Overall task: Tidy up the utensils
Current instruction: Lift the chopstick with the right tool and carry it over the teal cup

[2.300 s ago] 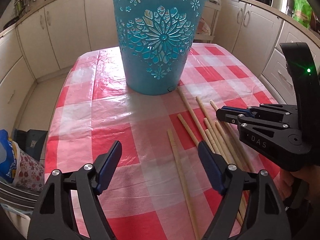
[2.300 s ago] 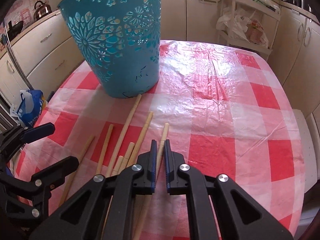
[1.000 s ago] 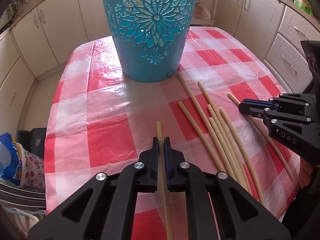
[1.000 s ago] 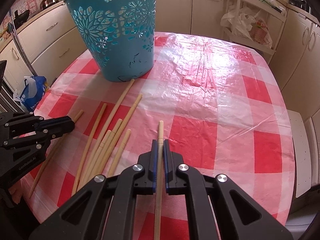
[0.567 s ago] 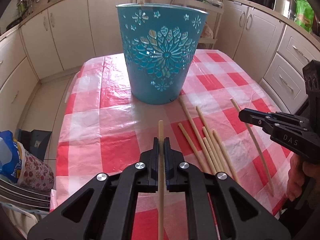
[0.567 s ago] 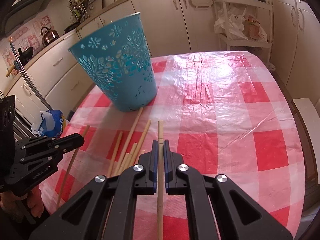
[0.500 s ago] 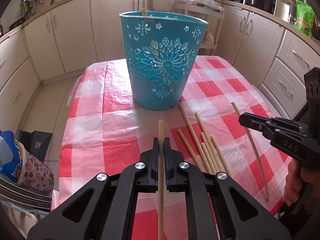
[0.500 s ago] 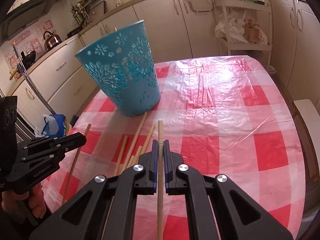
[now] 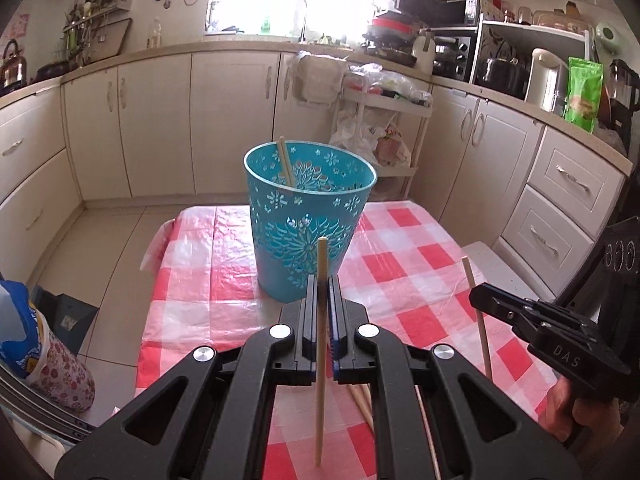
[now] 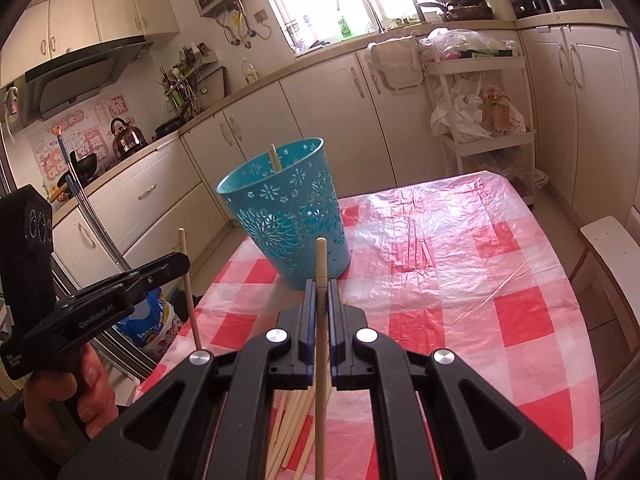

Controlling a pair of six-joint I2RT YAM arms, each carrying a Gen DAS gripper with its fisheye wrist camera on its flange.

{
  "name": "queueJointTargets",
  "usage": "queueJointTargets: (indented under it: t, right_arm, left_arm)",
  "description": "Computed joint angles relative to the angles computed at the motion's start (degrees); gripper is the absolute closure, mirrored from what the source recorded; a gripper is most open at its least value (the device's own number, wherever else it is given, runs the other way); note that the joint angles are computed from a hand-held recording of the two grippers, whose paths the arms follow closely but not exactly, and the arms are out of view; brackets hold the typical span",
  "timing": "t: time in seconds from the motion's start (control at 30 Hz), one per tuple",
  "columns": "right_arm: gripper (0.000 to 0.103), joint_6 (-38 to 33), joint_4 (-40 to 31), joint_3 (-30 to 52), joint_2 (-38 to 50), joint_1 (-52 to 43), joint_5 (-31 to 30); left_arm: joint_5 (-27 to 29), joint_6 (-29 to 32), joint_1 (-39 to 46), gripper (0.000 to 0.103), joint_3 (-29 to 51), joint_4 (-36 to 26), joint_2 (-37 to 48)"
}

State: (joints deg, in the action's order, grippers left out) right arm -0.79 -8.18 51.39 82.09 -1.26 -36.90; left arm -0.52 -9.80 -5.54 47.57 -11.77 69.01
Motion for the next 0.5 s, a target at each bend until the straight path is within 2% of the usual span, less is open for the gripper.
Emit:
queueJointTargets:
  t: [0.5]
  right_arm:
    - [0.097, 3.71, -3.6, 0.4, -15.37, -0.6, -3.26]
  left_arm:
    - [-5.68, -1.37, -5.08, 0.098, 4.69, -8.27, -10.72]
